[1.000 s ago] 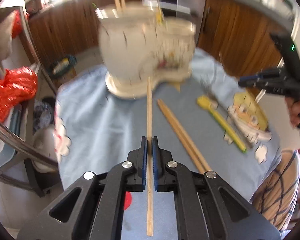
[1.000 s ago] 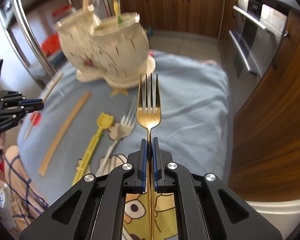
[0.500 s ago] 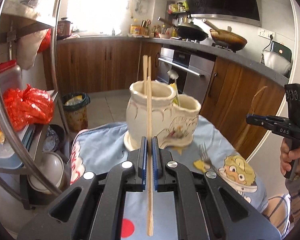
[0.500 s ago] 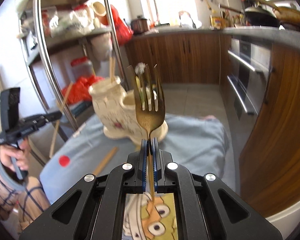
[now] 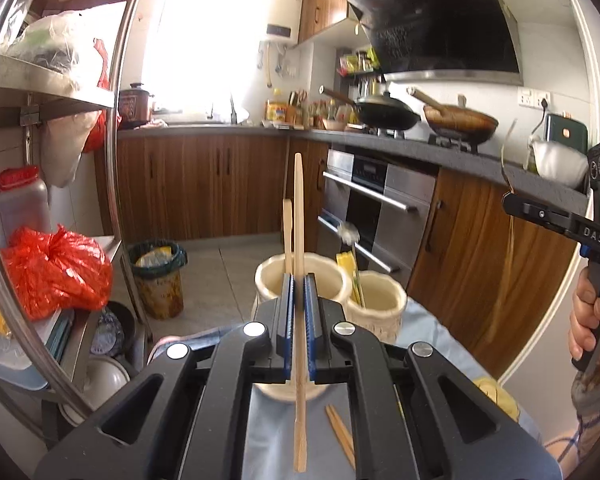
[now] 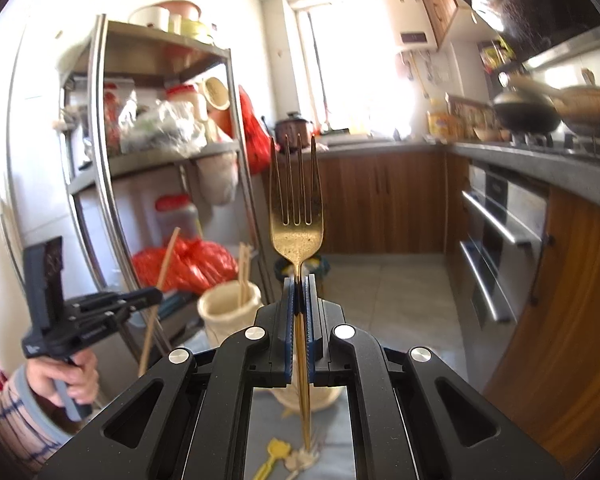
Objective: Organize utensils
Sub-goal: 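Lower the chopstick into the holder with the left tool while the right lowers the fork, then open both tools and withdraw them from the holder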
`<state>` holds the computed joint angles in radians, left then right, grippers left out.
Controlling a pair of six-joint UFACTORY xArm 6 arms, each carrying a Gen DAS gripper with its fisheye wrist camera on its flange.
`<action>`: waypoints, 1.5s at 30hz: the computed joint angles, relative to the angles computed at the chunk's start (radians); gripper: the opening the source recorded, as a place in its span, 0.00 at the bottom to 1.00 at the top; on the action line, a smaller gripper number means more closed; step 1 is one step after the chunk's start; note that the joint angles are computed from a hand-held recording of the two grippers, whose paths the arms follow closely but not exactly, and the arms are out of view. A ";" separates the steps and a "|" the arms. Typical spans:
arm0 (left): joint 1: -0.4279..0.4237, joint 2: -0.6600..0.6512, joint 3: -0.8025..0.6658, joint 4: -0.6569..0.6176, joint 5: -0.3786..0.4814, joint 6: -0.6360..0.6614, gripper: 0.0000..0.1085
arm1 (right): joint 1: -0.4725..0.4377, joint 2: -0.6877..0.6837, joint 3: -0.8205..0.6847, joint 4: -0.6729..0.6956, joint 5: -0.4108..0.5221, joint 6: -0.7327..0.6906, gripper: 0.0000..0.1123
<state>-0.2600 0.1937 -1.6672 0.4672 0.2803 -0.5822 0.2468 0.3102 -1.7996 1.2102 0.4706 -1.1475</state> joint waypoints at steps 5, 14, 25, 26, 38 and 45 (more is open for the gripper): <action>0.012 0.067 -0.094 0.006 -0.037 -0.022 0.04 | 0.009 0.054 -0.092 0.060 0.022 -0.033 0.05; 0.031 0.246 -0.352 -0.013 -0.110 -0.048 0.04 | 0.022 0.213 -0.313 0.025 0.077 0.042 0.05; 0.071 0.487 -0.666 0.239 -0.154 -0.361 0.04 | 0.052 0.391 -0.545 -0.135 0.040 0.207 0.05; 0.073 0.497 -0.673 0.251 -0.157 -0.375 0.04 | 0.055 0.406 -0.563 -0.161 0.034 0.224 0.05; 0.059 0.415 -0.479 0.293 -0.105 -0.389 0.04 | 0.070 0.503 -0.634 -0.398 0.072 0.385 0.05; 0.041 0.400 -0.456 0.183 -0.020 -0.272 0.04 | 0.075 0.565 -0.712 -0.499 0.134 0.469 0.05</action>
<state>-0.2187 0.5936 -2.1227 0.6499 0.2607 -0.8545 0.3219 0.8755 -2.5112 0.7107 0.6047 -0.6788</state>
